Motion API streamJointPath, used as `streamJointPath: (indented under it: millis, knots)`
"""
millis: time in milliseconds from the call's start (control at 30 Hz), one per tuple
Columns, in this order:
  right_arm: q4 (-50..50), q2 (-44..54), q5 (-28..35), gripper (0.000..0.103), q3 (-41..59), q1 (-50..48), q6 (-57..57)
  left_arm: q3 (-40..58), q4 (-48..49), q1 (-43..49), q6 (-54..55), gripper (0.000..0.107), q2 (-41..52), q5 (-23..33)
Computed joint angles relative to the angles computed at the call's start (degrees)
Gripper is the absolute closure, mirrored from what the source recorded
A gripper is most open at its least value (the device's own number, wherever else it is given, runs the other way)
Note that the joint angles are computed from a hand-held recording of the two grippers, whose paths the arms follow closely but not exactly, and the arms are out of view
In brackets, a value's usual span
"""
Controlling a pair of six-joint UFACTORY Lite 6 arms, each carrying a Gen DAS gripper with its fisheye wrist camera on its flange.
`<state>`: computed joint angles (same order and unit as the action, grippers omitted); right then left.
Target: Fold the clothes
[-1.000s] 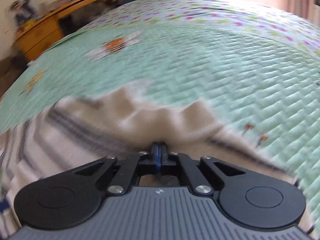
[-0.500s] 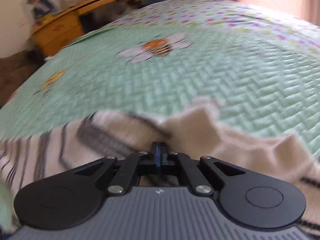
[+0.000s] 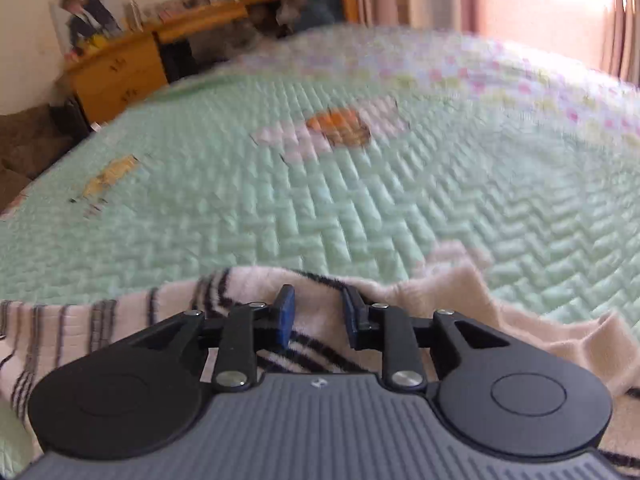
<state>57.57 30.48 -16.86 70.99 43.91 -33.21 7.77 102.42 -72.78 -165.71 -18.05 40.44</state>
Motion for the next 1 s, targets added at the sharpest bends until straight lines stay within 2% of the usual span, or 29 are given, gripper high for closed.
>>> streamJointPath:
  millis: [67,100,167,200,267,300,333,400,433,533,600,700,800,833,933,1000]
  knots:
    - [-3.6,-10.6,-3.1,0.075,-11.2,0.5,3.5,0.5,-0.4,-0.3,0.3,0.005,0.8,0.2]
    - [-1.7,-16.6,-3.5,0.074,-17.2,0.1,2.6,0.6,-0.6,-0.3,0.4,0.005,0.9,0.3]
    - [8.5,-28.3,-8.2,0.072,-29.2,-0.4,-6.4,1.0,-1.1,-0.5,0.6,0.005,1.5,0.5]
    - [12.6,-31.7,-8.3,0.071,-32.9,-2.6,-11.8,1.4,-1.4,-0.8,0.7,0.005,2.2,0.8]
    - [13.7,-31.2,-2.5,0.067,-36.3,-12.0,-15.3,2.3,-2.4,-1.6,1.3,0.005,4.0,1.5]
    - [10.6,-29.3,0.1,0.065,-37.2,-17.0,-13.5,2.8,-3.0,-2.0,1.7,0.005,4.9,1.9]
    - [5.1,-29.7,2.0,0.063,-37.4,-20.5,-9.3,3.0,-3.1,-2.2,1.8,0.005,5.2,2.1]
    - [1.4,-30.2,0.0,0.071,-37.8,-22.1,-1.8,2.7,-2.7,-2.0,1.3,0.005,5.0,2.1]
    - [3.1,-29.7,-2.5,0.073,-37.4,-20.8,-1.7,2.6,-2.6,-1.9,1.3,0.005,4.9,2.0]
    - [16.4,-31.7,-11.1,0.071,-38.1,-12.1,-10.3,2.5,-2.4,-1.5,1.5,0.005,4.5,1.8]
    - [16.0,-33.8,-13.8,0.070,-39.3,-5.4,-10.2,2.4,-2.5,-1.4,1.8,0.005,4.2,1.6]
    - [14.4,-27.3,-15.5,0.069,-33.2,-0.2,-9.5,2.3,-2.4,-1.3,1.9,0.005,4.0,1.3]
    - [18.3,-11.9,-10.0,0.069,-20.1,-3.5,-15.9,2.3,-2.2,-1.1,1.8,0.005,3.8,1.2]
    - [17.7,-8.9,-10.5,0.069,-17.7,-4.1,-15.7,2.4,-2.1,-1.0,1.6,0.005,4.0,1.2]
    - [19.0,-9.2,-7.9,0.068,-15.8,-6.4,-15.6,2.5,-2.2,-1.1,1.7,0.005,4.0,1.2]
    - [12.5,-13.8,-6.8,0.068,-19.7,-7.3,-6.0,2.4,-2.3,-1.1,1.8,0.005,3.9,1.1]
